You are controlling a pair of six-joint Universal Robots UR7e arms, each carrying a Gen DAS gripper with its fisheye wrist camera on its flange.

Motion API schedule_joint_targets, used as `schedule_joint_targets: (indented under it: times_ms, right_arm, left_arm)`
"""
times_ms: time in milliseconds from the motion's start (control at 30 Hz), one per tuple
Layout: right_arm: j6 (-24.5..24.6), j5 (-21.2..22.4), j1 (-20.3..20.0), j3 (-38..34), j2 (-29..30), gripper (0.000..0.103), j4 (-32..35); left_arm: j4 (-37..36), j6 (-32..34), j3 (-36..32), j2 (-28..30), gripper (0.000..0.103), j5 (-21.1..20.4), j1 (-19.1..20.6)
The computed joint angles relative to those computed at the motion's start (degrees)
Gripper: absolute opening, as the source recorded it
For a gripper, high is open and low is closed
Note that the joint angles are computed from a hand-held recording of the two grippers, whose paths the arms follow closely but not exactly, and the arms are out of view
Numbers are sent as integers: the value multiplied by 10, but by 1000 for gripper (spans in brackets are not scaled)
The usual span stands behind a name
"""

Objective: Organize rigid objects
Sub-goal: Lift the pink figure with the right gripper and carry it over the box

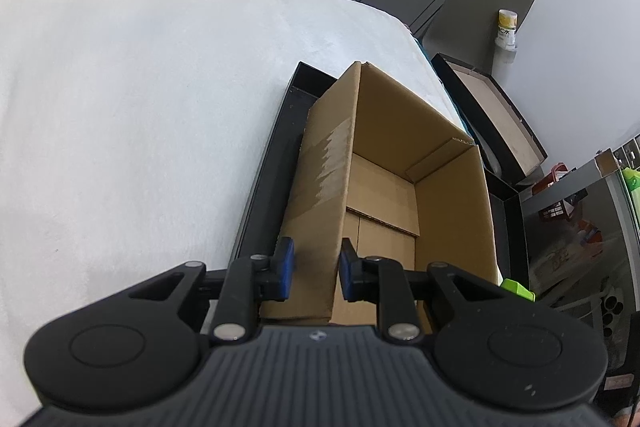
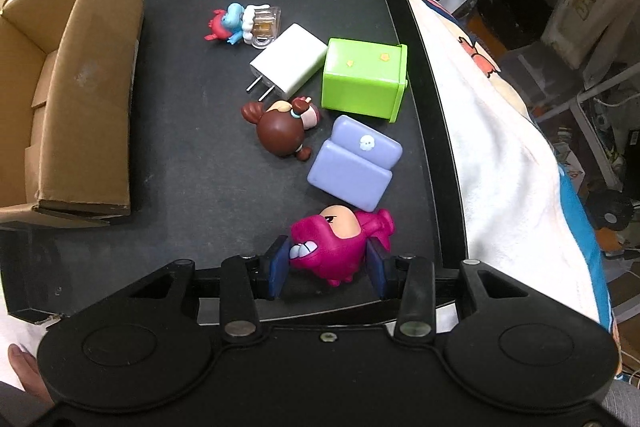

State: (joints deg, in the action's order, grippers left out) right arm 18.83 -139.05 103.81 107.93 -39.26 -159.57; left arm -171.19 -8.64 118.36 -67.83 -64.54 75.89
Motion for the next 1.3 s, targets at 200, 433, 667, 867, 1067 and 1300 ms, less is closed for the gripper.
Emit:
schedule_joint_targets:
  times_ms: [200,433,667,867,1067,1300]
  right_arm:
    - [-7,15,1,13,-13,40,-25]
    - [-15,40,15,21,-34,40,-33]
    - [-25,40,31,4,-36,40,-21]
    - [-38,35,51,-24,-27,40,-7]
    - [-60,37,73,-65,-11,40,5]
    - [-81,37,92,-123,19,40,28]
  left_arm:
    - [0,-1,-2,2,21,2,0]
    - [1,-2,-3,4,21,2,1]
    - [2,-3,-2,2,22,-2,1]
    - [2,0,-3,1,22,-5,3]
    - [0,1,-2,1,22,-3,3]
    - [0,1,-1,0,22,-6,3]
